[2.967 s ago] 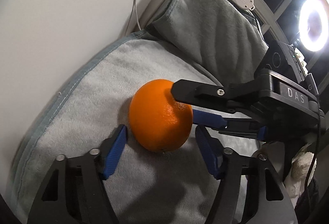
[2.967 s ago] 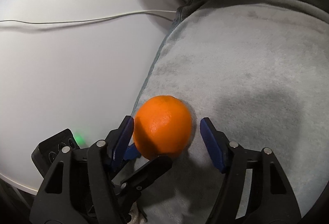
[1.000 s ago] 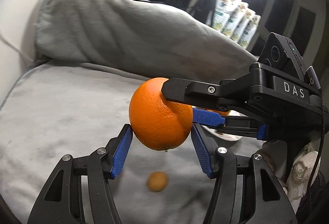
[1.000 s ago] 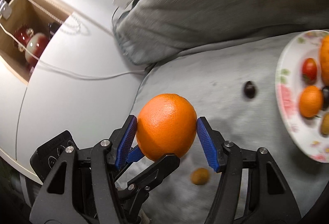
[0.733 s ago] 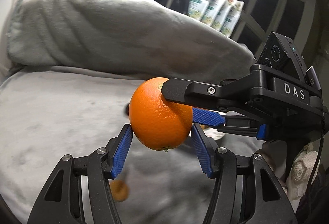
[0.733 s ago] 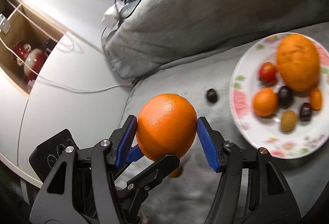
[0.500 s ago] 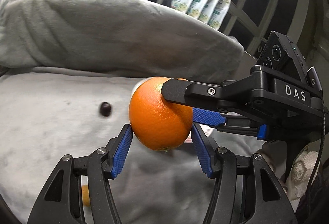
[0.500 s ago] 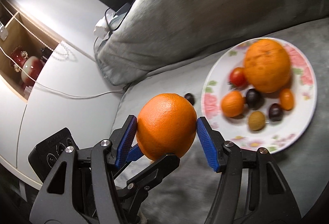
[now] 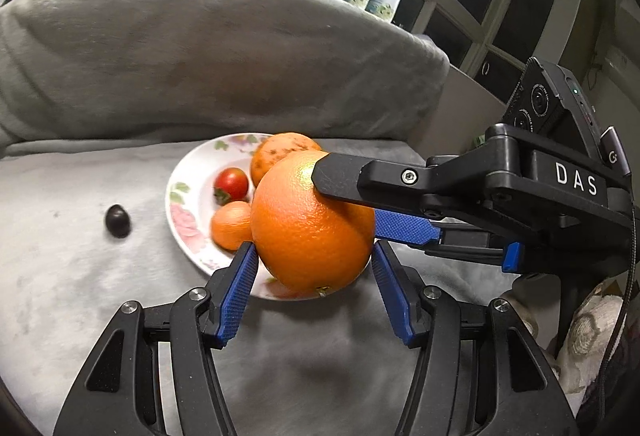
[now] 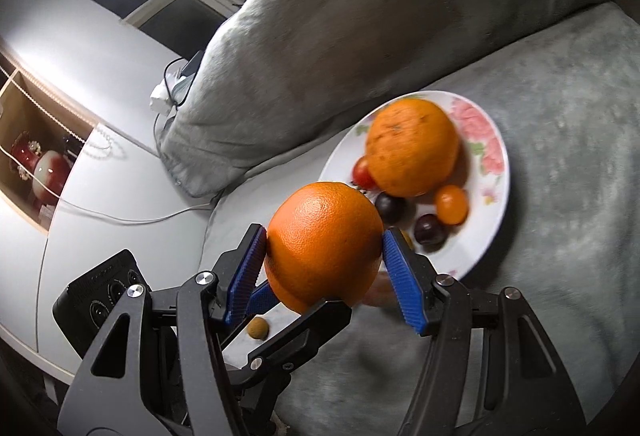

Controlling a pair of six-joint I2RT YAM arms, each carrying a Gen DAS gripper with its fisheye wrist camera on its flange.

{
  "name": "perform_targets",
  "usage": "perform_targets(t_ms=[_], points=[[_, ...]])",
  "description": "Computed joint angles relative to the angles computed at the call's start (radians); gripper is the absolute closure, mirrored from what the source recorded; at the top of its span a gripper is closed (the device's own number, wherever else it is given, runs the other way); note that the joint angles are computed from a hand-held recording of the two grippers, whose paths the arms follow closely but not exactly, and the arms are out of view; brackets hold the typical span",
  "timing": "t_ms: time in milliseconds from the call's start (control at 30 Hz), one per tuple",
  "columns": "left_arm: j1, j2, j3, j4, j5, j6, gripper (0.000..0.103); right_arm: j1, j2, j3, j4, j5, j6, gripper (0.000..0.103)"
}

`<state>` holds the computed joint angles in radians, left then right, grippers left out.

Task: Organize fruits
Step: 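Carry the large orange held by both grippers over to the floral plate, then open both grippers to set the large orange on the plate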

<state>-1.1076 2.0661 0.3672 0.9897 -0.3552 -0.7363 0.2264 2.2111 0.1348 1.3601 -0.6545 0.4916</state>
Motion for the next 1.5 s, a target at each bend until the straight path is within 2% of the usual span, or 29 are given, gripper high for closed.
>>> perform_targets(t_ms=[433, 800, 1200, 1500], points=[[0.025, 0.055, 0.085, -0.053, 0.037, 0.026, 0.045, -0.075, 0.065, 0.030, 0.001, -0.049, -0.026, 0.040], [0.021, 0.070, 0.111, -0.080, 0.026, 0.039, 0.045, -0.086, 0.108, 0.037, 0.032, -0.037, -0.034, 0.040], [-0.019, 0.032, 0.074, -0.088, -0.028, 0.042, 0.045, -0.124, 0.143, -0.011, 0.136, -0.024, -0.059, 0.040], [-0.035, -0.005, 0.005, -0.069, -0.055, 0.013, 0.044, -0.108, 0.148, -0.058, 0.198, 0.046, -0.081, 0.039]])
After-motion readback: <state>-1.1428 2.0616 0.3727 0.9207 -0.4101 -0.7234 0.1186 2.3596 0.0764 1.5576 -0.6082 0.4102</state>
